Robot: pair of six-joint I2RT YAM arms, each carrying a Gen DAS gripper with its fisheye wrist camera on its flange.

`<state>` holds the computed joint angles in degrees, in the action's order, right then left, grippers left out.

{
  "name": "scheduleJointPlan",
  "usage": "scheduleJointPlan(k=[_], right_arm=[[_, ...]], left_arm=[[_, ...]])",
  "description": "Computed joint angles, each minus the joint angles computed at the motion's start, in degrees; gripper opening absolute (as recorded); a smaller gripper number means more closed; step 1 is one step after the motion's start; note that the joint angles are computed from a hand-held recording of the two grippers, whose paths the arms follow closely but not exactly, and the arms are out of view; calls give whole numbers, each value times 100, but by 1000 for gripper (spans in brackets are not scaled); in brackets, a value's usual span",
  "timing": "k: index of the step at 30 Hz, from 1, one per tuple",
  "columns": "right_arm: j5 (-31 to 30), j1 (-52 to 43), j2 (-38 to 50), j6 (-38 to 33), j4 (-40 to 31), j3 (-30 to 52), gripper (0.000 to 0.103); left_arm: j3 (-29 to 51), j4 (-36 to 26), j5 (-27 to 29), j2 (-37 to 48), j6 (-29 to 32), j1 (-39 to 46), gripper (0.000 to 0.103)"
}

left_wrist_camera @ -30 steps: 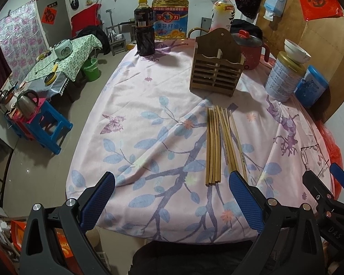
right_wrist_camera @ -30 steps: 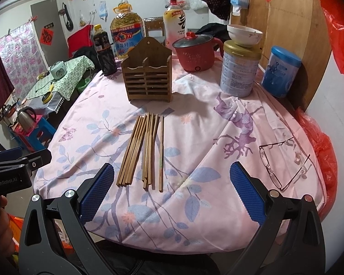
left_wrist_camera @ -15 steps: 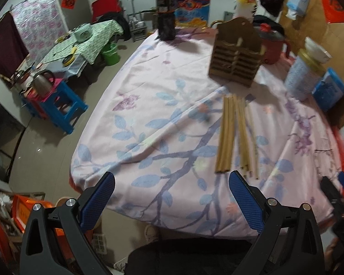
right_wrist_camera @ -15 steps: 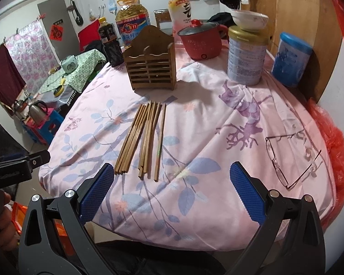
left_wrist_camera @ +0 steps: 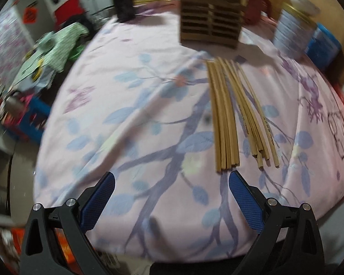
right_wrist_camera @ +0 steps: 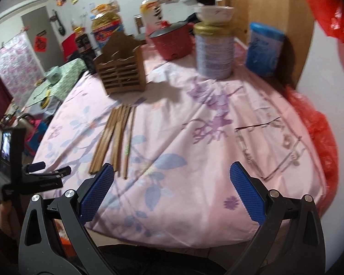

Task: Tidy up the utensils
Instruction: 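Grasp one wooden chopstick with the left tool while the right tool grasps another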

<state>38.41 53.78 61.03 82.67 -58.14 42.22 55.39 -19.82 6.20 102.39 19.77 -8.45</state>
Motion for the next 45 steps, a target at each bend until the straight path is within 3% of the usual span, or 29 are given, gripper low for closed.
scheduleJointPlan(k=[9,21,25,29,31,32,34,37,40,42,45], right_arm=[[-46,-8,853,432,-480,635,97],[-112,19,1356,789,-835,1049,97],[-127,18,1376,806,-853,1061,97],[-170,-61,1273,754,-791,977,97],[-188,-91,1237,694,-772,952,97],[-181,-93,1226,657,-767,947,97],[-154,-77,1199,595,-712,914,97],[-59,-130,996,281,-442,777,97],[181,-307,753,-445,255,445,97],[118,-553,876,-1216,991,184,92],[-675,-978,1435,-2279,2457,-229,73]], left_arm=[[318,288,275,969,918,-97,97],[814,596,389,1504,998,81,98],[1066,357,600,1593,991,252,82],[593,717,797,1321,1092,201,68],[342,936,924,1168,1060,119,45],[271,1012,964,1130,1041,68,39],[228,1065,1047,1114,1018,-12,6],[457,775,1270,1196,874,45,6],[519,588,1359,940,876,170,6],[536,472,1387,702,951,256,6],[686,162,1466,444,985,427,6]])
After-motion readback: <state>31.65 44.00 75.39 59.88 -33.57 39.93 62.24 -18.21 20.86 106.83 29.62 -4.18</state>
